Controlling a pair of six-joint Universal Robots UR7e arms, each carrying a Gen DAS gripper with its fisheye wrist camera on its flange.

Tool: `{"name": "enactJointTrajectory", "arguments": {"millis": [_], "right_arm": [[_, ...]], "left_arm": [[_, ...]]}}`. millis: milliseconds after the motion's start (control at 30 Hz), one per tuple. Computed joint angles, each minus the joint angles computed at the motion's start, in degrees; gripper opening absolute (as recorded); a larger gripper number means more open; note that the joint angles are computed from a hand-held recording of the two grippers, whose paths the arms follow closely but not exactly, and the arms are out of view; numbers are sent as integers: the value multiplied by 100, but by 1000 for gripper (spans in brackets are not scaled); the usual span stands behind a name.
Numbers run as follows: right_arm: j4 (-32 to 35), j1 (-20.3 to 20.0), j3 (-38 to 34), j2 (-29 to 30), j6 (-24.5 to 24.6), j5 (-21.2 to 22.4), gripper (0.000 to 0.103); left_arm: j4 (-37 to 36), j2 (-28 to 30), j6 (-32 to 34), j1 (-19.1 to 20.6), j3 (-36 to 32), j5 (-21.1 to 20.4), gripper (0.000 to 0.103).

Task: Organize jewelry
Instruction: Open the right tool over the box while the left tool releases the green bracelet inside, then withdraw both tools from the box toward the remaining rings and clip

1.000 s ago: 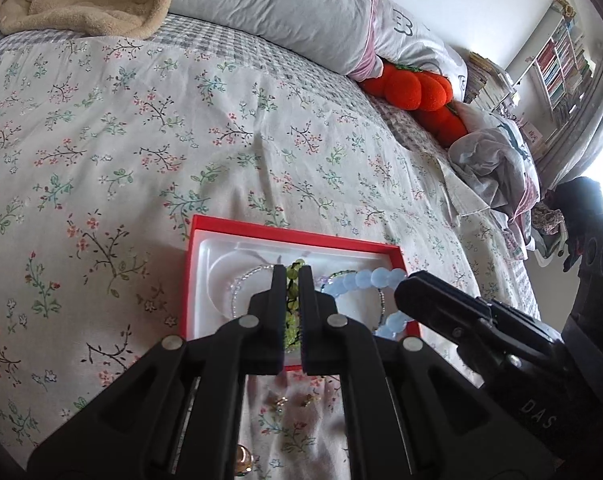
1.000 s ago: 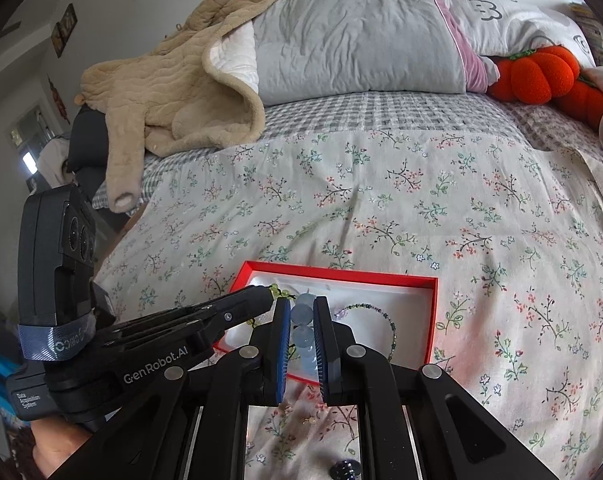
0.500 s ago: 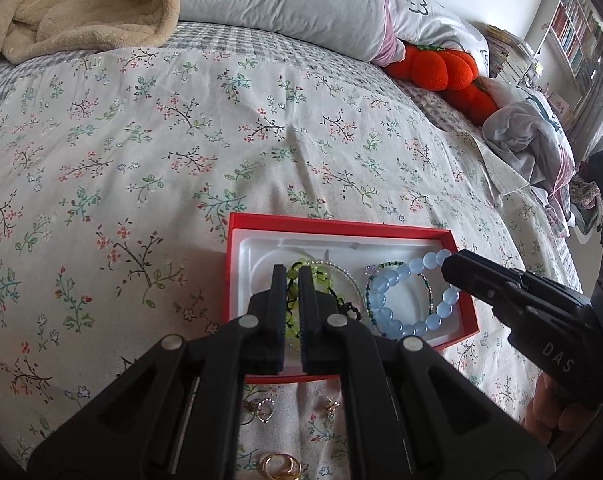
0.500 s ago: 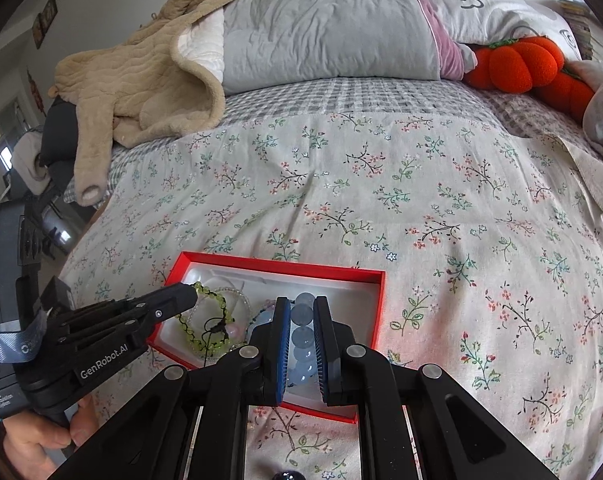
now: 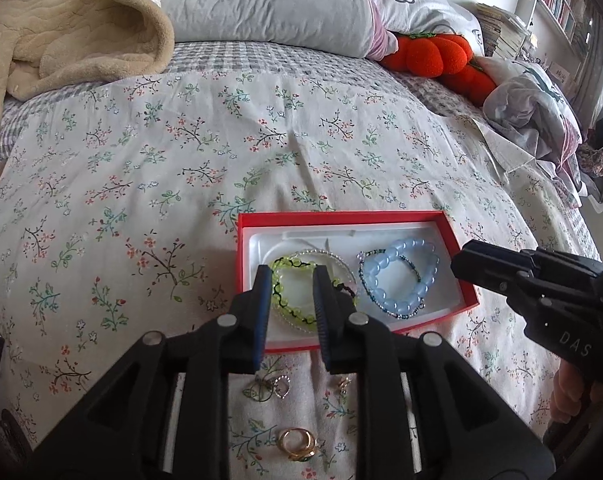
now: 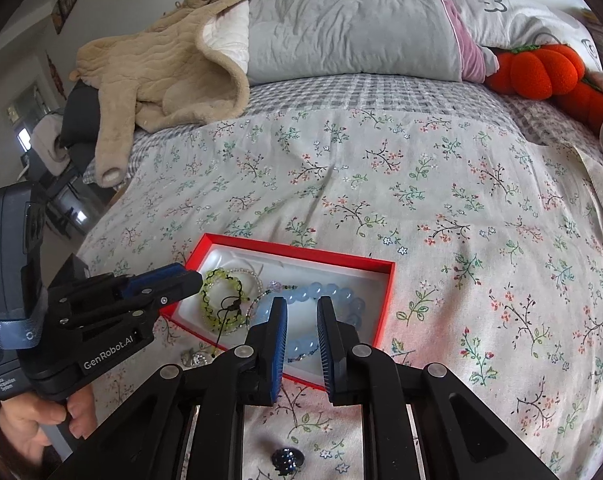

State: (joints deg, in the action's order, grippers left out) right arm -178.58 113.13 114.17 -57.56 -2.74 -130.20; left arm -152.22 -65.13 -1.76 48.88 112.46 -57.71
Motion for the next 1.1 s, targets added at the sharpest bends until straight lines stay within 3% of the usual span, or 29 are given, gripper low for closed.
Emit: {"name": "enactJointTrajectory", "arguments": {"millis": [200, 300, 367, 400, 567, 667, 800, 1100], "right_arm": [[94, 106, 200, -181, 68, 42, 20], [95, 185, 312, -246, 83, 45, 31], [-27, 233, 422, -283, 92, 52, 58], [-169, 260, 494, -291, 70, 46, 59], [-172, 367, 717, -363, 128, -93, 61], [-316, 430, 894, -362, 145, -278, 74], [-409, 473, 1083, -298, 165, -514, 76], [-7, 460, 1371, -192, 268, -467, 77]], "left_arm": [[-12, -339, 62, -186, 319, 152, 48], [103, -498, 29, -245, 462, 206, 55], [235, -592, -7, -269, 537, 243, 55], [289, -636, -30, -280, 579, 277, 55], [574, -863, -195, -279, 763, 235, 65], [716, -974, -217, -285, 887, 212, 70], [686, -1123, -257, -330, 1147, 332, 79], [431, -1373, -136, -372, 1682, 352, 79]]}}
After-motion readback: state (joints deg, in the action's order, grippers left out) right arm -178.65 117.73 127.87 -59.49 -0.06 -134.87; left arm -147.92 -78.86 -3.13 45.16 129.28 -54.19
